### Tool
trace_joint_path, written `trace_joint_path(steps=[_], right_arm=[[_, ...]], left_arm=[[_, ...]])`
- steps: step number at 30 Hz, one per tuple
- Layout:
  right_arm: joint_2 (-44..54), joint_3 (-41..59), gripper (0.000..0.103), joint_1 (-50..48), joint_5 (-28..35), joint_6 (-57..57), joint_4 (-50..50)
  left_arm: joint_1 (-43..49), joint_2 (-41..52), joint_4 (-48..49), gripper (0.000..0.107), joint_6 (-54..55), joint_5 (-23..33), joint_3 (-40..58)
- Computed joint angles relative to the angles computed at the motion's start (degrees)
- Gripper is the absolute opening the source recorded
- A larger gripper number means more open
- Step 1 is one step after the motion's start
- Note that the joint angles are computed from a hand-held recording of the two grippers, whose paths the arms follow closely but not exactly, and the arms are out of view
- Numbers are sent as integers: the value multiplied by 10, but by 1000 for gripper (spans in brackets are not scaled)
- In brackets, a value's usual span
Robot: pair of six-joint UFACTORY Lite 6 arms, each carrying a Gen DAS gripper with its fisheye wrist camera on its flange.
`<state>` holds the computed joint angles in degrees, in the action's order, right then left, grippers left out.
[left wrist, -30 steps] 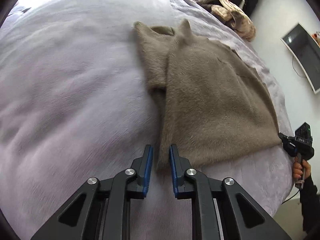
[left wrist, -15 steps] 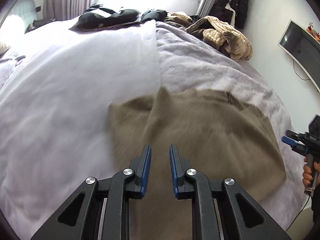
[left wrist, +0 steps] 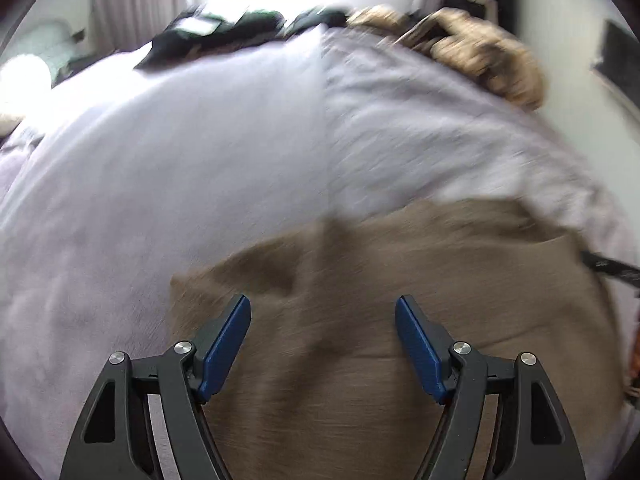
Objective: Fold small clothes
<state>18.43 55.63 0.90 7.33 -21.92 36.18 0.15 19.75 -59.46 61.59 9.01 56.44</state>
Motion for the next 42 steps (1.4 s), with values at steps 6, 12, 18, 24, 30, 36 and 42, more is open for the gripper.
trace_joint_path(steps=[6,12,18,24,30,36,42], right_arm=[[-119,-94,11,-61,64,-312,344],[-240,-211,11,-92,200,-465,513],[-181,-257,0,-83,159,-570,602],[-260,-325,0,-173,196,-545,541],[-418,-413,5,-217,248,-419,418],[-620,-517,6,-147,302,-247,351],[-668,-565,27,141,172,-159,472]], left_arm=[[70,-41,10,59,5,53,-13],[80,-78,-80,30,136,189,-25],[44,-21,-141,30,186,116,-42],[113,-116,-115,34,213,124,-134],[237,-242,-64,79,217,186,-241],[398,-328,37,79,182,325,-308],[505,-328,90,79,191,397,-352]])
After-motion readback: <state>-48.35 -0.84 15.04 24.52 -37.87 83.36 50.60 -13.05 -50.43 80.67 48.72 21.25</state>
